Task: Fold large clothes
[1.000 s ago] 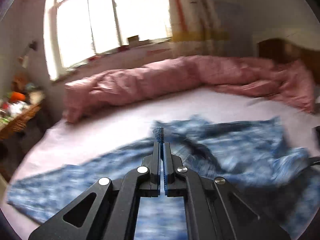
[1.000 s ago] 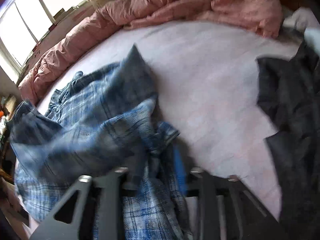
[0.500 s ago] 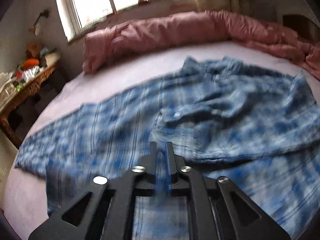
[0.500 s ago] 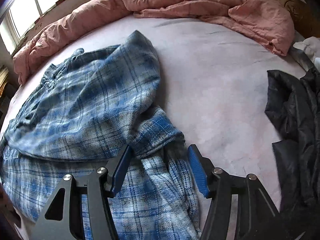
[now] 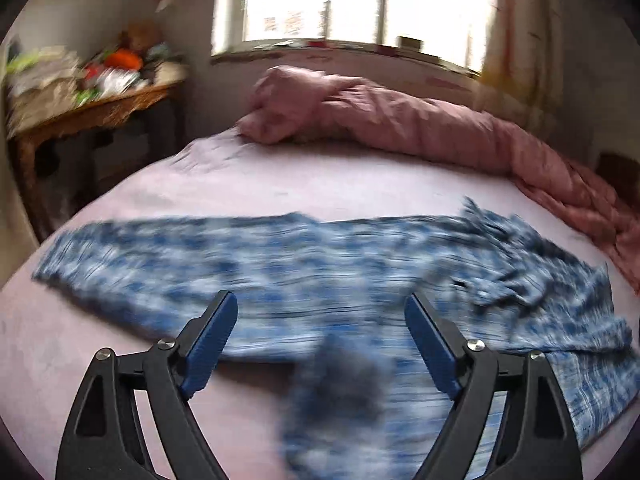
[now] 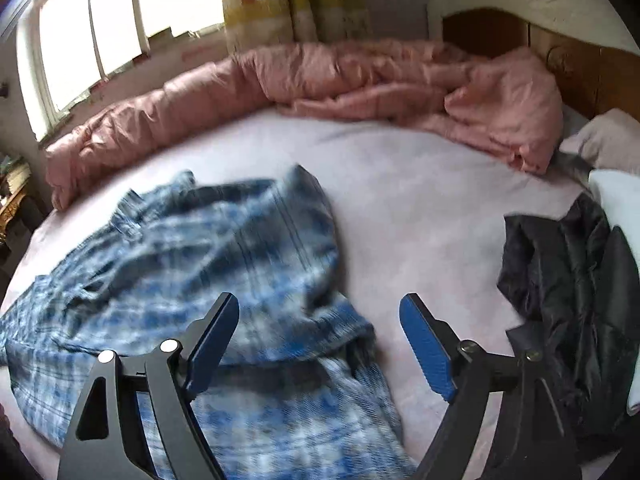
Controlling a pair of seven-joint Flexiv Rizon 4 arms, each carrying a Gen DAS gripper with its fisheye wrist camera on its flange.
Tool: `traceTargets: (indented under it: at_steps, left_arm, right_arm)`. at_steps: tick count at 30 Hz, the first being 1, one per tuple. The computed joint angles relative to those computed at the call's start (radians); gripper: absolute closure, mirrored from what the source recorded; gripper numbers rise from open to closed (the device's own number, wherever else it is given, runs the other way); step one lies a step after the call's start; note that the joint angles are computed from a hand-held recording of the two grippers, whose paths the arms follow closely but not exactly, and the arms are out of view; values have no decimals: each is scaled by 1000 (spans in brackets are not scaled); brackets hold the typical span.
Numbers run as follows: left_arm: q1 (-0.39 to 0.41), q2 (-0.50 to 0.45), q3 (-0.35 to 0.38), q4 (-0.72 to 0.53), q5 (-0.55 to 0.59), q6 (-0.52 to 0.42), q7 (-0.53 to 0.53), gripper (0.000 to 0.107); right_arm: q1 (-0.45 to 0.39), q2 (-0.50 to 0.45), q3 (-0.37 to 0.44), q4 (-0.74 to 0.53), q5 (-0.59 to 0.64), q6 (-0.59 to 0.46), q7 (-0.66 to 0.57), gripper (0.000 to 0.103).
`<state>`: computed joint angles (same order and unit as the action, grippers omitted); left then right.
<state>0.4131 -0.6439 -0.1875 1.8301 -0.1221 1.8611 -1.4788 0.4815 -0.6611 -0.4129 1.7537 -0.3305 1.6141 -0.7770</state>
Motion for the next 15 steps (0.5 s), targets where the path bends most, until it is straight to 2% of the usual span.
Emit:
traceTargets:
  at_steps: [1,4,6,8,9,11,12,13,15]
  left_arm:
    - [49,1,-32,9,2,-12,-10,13]
    - [196,-8,-129,36,-25,-47,-71,13]
    - [264,-22,-169,49,-60,-73,-116,13]
    - [389,-62,-278,62,-66,-81,-146,13]
    - [427,-83,-305,60,-72,-83,-162,14]
    - [455,-120,-315,44,-89,-79,-199,15]
    - [493,-149,-352,36,-73,-62,-204,16]
    - [502,-171,-360,23,-56,-36,-209,16]
    - [458,-187,-302,-18,-36,-9,-223,16]
  right_arm:
    - [17,-4,-16,-1,-7,-1,-1,19]
    - [60,-17,-55,-8,-26,-21,2,19]
    - [84,-23,-77,-6,-40,-26,6,19]
    - [103,-29,-93,-4,-53,-22,6,19]
    - [111,-32,-99,-2,-57,-10,4,19]
    - [121,-41,-102,-2,-54,15,-7,19]
    - [145,-49,-126,0,-47,24,-5,19]
    - [195,-65,-183,7,-35,38,6,19]
    - [274,-100,-275,17,-6,66,3,19]
